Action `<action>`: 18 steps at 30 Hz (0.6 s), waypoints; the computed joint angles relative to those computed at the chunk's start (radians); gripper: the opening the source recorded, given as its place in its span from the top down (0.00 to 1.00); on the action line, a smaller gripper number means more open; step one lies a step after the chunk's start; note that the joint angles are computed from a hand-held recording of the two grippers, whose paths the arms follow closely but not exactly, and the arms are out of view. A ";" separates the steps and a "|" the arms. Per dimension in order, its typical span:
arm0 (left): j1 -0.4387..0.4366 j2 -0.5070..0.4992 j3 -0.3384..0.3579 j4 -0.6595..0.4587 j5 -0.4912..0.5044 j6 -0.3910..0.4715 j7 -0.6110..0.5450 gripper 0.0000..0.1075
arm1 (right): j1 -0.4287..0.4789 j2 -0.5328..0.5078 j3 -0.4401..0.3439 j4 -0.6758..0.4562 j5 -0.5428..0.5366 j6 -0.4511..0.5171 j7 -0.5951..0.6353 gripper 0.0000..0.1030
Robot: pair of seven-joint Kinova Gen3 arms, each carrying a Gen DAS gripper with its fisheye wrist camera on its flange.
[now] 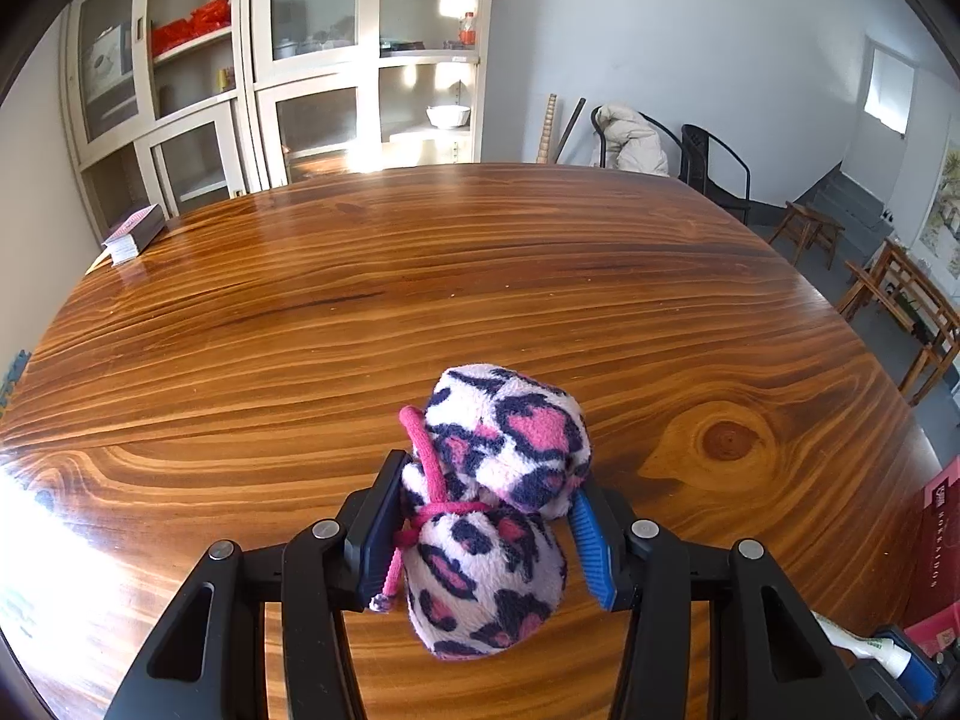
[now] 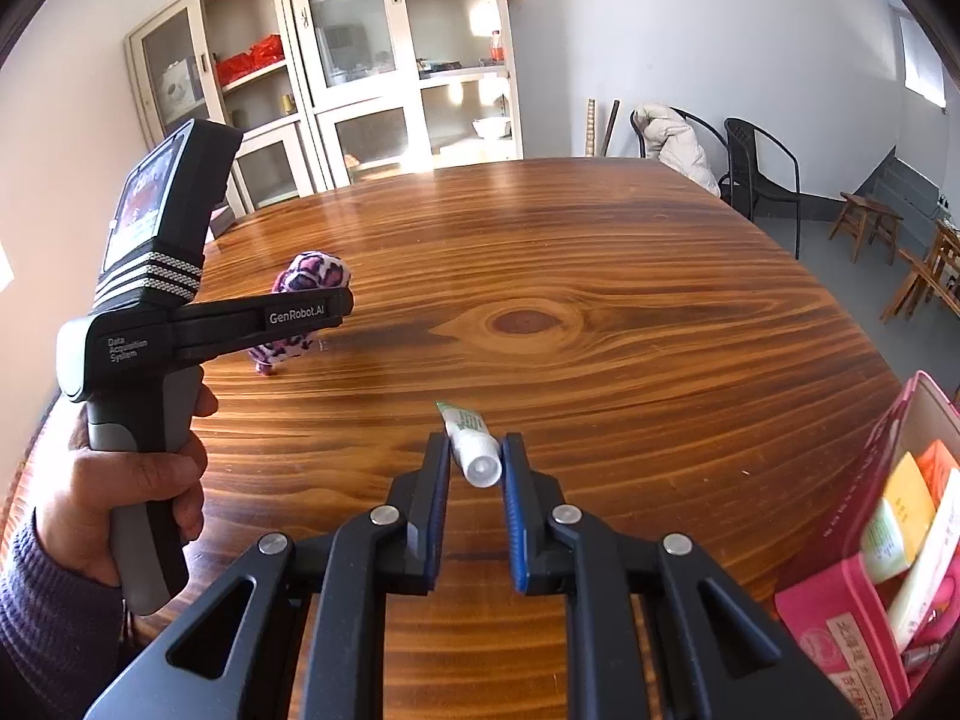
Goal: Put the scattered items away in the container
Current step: 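Carry the plush toy and toothpaste tube over the pink tin with both grippers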
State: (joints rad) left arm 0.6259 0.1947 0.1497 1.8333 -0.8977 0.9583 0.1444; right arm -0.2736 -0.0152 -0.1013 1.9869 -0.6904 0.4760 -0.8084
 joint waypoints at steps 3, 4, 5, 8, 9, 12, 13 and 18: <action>0.018 -0.005 0.010 -0.007 -0.009 0.016 0.015 0.51 | 0.006 -0.028 0.017 0.021 -0.049 0.007 0.051 0.82; 0.024 -0.007 0.014 -0.009 -0.012 0.020 0.020 0.51 | 0.008 -0.039 0.030 0.029 -0.072 0.016 0.077 0.82; 0.030 -0.008 0.018 -0.012 -0.015 0.025 0.023 0.51 | 0.009 -0.048 0.042 0.036 -0.094 0.025 0.100 0.82; 0.048 -0.008 0.029 -0.023 -0.022 0.038 0.030 0.51 | 0.012 -0.078 0.077 0.055 -0.152 0.047 0.158 0.82; 0.057 -0.008 0.034 -0.029 -0.026 0.044 0.034 0.51 | 0.013 -0.087 0.088 0.061 -0.168 0.054 0.173 0.82; 0.084 0.000 0.045 -0.047 -0.036 0.064 0.044 0.51 | 0.020 -0.113 0.121 0.075 -0.205 0.078 0.208 0.82; 0.096 0.003 0.049 -0.056 -0.040 0.073 0.045 0.51 | 0.023 -0.122 0.133 0.080 -0.218 0.086 0.220 0.82; 0.173 0.047 0.061 -0.120 -0.070 0.173 0.046 0.51 | 0.042 -0.165 0.188 0.097 -0.256 0.122 0.257 0.82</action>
